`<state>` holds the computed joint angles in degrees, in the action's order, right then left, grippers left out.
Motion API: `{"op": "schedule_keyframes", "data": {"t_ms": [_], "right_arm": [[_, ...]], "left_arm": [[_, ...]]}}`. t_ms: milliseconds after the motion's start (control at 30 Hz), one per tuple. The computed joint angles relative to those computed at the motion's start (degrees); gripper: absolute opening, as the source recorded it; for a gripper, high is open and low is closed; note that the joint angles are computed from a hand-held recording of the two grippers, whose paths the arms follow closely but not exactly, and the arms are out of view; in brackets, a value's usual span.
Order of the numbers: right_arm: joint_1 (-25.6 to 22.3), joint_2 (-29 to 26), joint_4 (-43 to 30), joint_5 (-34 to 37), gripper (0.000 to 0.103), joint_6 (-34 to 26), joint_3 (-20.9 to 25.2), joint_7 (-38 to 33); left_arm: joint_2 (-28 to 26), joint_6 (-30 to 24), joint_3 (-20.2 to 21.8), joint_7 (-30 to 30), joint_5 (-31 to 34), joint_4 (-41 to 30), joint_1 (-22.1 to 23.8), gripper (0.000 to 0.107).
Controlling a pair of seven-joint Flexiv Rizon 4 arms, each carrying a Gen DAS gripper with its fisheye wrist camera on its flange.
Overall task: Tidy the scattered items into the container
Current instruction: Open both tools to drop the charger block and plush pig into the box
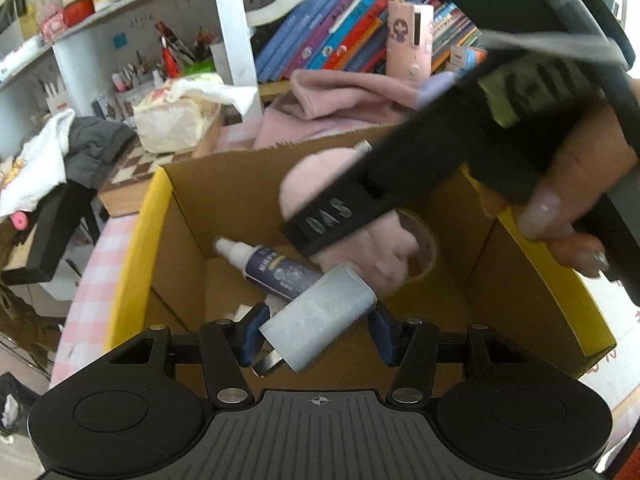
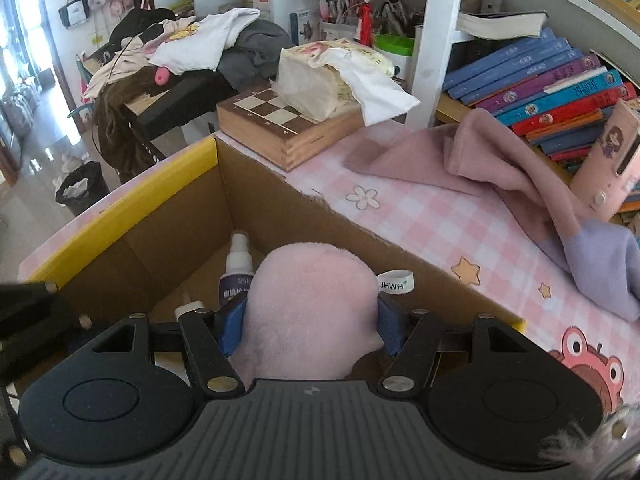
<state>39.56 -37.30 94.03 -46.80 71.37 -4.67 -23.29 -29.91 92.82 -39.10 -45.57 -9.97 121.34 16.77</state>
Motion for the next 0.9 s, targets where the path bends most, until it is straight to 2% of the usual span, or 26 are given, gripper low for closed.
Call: {"op": "schedule_keyframes", "data": {"t_ms": [200,267,367,600,900], "right_arm": [[0.47,-2.35,-3.84,0.27,0.063,-0.38,-0.31,-1.92],[0.55,-3.01,-4.95,0.94,0.067,-0.89,-0.11,-2.59],[1.14,-3.26,-5.39,1.22,0.071,-1.11,-0.8,-1.74],[3.82,-0.74,-1.89,-3.86,0.08,3.26,-5.86,6.96],[5.87,5.23,3.19,-20.55,0.085,3.8,-9.66,22.42]], "left_arm": [[0.19,-1.41,0.94,-0.12,-1.16,-0.1,-0.98,0.053],[0.5,-1.5,1.88,-0.3,-1.65,-0.14,-1.75,0.054],[0.73,0.91,2.08,-0.77,-1.66,0.58,-1.84,0.056],[1.02,4.63,-2.56,-4.35,2.34,2.21,3.07,0.066],[2.77,10.65,-9.42,-9.12,11.92,5.88,11.24,0.085]]}}
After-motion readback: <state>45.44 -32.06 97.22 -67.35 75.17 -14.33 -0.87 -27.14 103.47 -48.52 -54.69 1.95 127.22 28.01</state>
